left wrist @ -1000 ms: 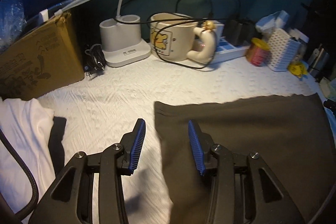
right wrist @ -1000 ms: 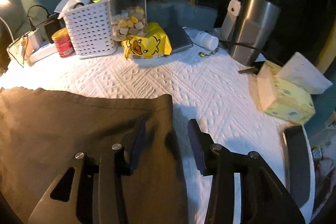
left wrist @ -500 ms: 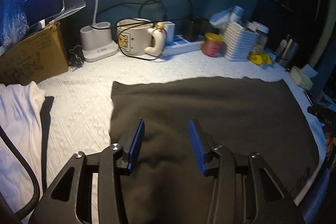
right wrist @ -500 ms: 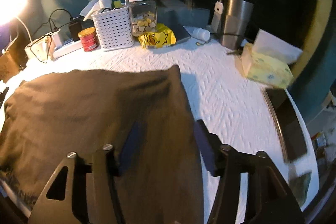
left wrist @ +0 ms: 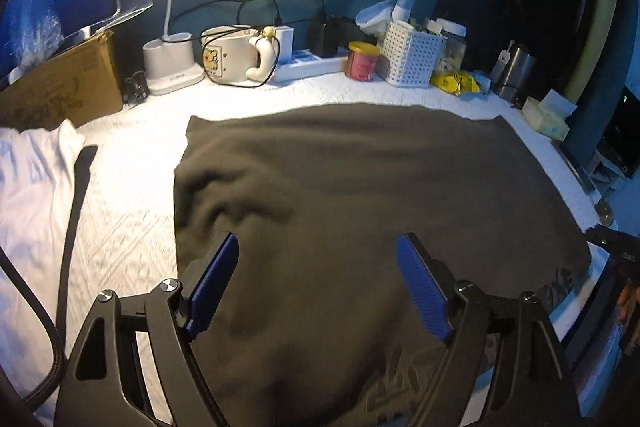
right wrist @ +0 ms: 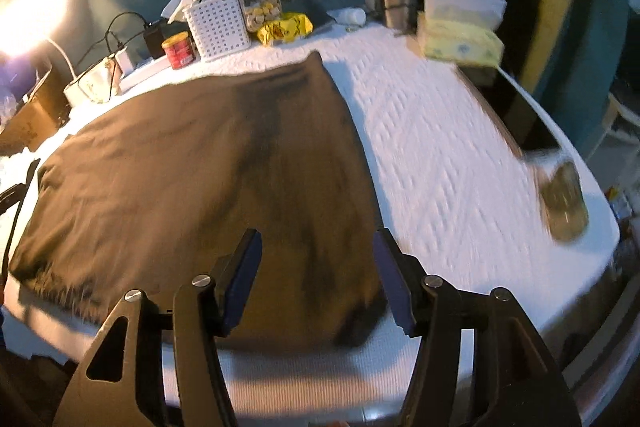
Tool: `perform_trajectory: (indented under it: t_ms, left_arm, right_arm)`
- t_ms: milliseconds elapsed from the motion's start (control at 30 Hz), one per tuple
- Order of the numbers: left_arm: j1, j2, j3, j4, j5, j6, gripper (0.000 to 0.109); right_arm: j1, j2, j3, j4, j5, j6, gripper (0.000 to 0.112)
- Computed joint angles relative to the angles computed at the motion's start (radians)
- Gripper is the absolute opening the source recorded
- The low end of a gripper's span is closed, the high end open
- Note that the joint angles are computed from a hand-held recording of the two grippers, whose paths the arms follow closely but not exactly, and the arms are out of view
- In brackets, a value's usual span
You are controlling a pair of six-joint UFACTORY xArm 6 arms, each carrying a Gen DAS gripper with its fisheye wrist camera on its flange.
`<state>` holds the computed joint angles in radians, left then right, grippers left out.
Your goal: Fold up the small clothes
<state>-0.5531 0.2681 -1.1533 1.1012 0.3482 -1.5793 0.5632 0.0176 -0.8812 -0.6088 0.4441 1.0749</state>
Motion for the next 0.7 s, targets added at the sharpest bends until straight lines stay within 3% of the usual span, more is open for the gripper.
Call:
perform_trajectory:
  t_ms: [133, 233, 367, 500, 700]
  left_arm:
    - [-0.040, -0.004, 0.005, -0.016, 0.084, -0.024, 0.081]
    - [-0.056, 0.004, -0.007, -0.088, 0.128, 0.061, 0.081]
    - [-0.035, 0.002, 0.010, -0.147, 0.065, 0.099, 0.081]
    - [-0.038, 0.007, 0.002, -0.156, 0.087, 0.102, 0.081]
    - [-0.029, 0.032, -0.020, -0.246, 0.086, 0.202, 0.081]
  right_arm:
    - [0.013, -0.079, 0.095, 0.024, -0.007, 0.056, 0.061]
    - [0.022, -0.107, 0.149, 0.079, -0.054, 0.054, 0.061]
    - [0.042, -0.081, 0.158, 0.128, -0.108, 0.052, 0.061]
    - [0.037, -0.038, 0.130, 0.058, -0.143, 0.142, 0.077]
    - [0.016, 0.042, 0.062, -0.095, -0.185, 0.270, 0.078]
